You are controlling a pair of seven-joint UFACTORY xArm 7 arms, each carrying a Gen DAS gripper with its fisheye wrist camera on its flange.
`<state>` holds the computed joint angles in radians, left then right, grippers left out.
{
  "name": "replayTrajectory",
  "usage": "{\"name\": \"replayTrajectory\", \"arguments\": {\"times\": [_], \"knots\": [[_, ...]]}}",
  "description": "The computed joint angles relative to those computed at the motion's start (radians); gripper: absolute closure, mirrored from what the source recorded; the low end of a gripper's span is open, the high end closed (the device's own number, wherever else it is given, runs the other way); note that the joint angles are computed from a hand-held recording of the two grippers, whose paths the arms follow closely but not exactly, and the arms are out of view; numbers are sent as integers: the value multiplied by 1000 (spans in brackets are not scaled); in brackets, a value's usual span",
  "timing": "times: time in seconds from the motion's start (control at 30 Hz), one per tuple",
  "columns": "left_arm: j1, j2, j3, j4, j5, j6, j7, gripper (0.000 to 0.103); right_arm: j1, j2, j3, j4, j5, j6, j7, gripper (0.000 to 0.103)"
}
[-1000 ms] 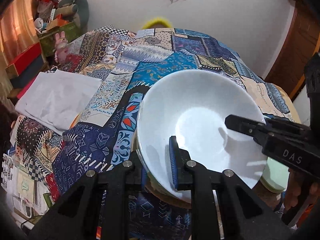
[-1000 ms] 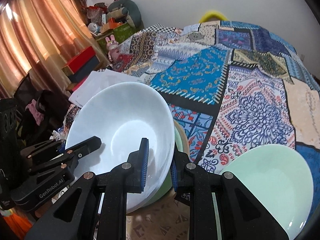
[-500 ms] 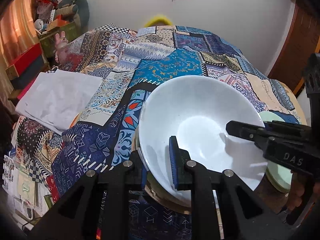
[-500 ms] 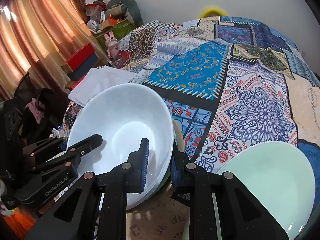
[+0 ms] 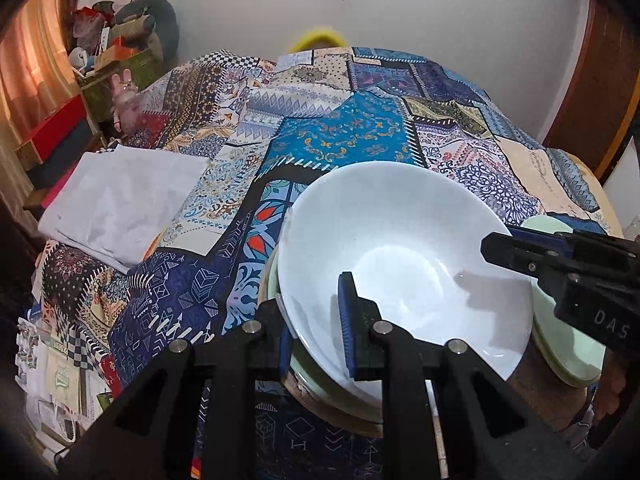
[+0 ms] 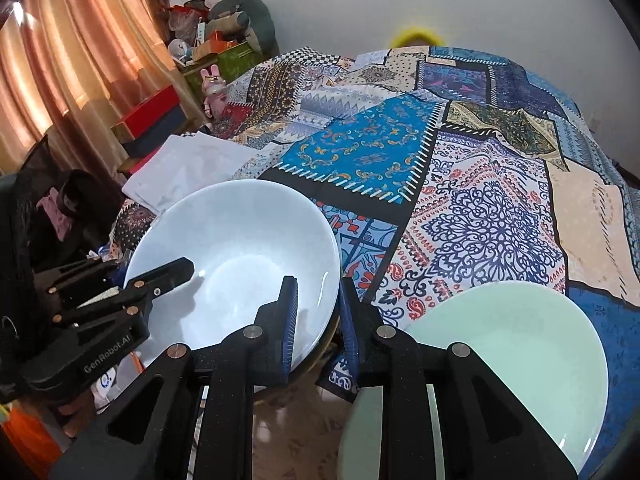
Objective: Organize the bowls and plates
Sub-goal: 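Lower the white bowl with the right gripper over the mint-green bowl, then settle the white bowl into the mint-green bowl with the right gripper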
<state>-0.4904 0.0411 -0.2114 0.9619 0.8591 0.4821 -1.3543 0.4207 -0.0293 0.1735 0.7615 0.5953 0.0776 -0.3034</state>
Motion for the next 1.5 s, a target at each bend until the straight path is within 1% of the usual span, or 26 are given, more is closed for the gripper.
{"name": "replayTrajectory", "arguments": {"times": [0.07, 0.17, 0.33, 0.43, 0.63, 0.7, 0.77, 0.8, 0.83, 0.87, 0.93, 0.97, 1.0, 1.17, 1.27, 1.43, 1.5], "knots": [[0, -1, -3, 5, -42, 9, 35, 84, 2, -4, -2, -2, 19, 9, -15, 82], [2, -3, -3, 9, -83, 8, 58, 82, 11, -15, -8, -2, 89, 21, -72, 82], [16, -18, -2, -6, -176, -35, 113, 74, 25, -39, -18, -13, 106, 15, -87, 81], [17, -21, -6, -5, -204, -32, 133, 73, 37, -49, -29, -19, 119, 13, -98, 77], [16, -47, -19, -13, -166, -3, 88, 73, 53, -56, -46, -24, 146, 16, -122, 75], [19, -55, -23, -15, -158, 5, 79, 69, 57, -57, -50, -23, 164, 18, -136, 73], [26, -85, -30, -30, -102, 3, 29, 62, 57, -59, -51, -22, 175, 25, -143, 73], [31, -99, -34, -37, -81, -6, 17, 61, 56, -60, -50, -22, 177, 28, -143, 73], [37, -110, -40, -42, -63, -13, 10, 58, 57, -62, -51, -22, 182, 31, -145, 72], [42, -120, -46, -45, -48, -14, 3, 51, 58, -64, -50, -23, 187, 32, -148, 72], [54, -137, -62, -52, -11, -3, -22, 45, 57, -64, -49, -23, 186, 35, -147, 68], [60, -142, -67, -56, -3, -1, -29, 44, 56, -63, -47, -23, 180, 32, -140, 66], [66, -149, -68, -66, -4, -3, -34, 44, 55, -61, -45, -23, 173, 30, -133, 63], [93, -150, -59, -110, -70, -39, -18, 44, 37, -34, -34, -3, 112, 49, -89, 63], [106, -132, -46, -137, -132, -94, 15, 43, 22, -15, -26, 16, 97, 71, -77, 63], [118, -102, -43, -151, -128, -139, 15, 43, -9, 19, -8, 44, 59, 108, -40, 63], [118, -98, -37, -159, -119, -160, 8, 43, -19, 30, 0, 53, 68, 123, -45, 63]]}}
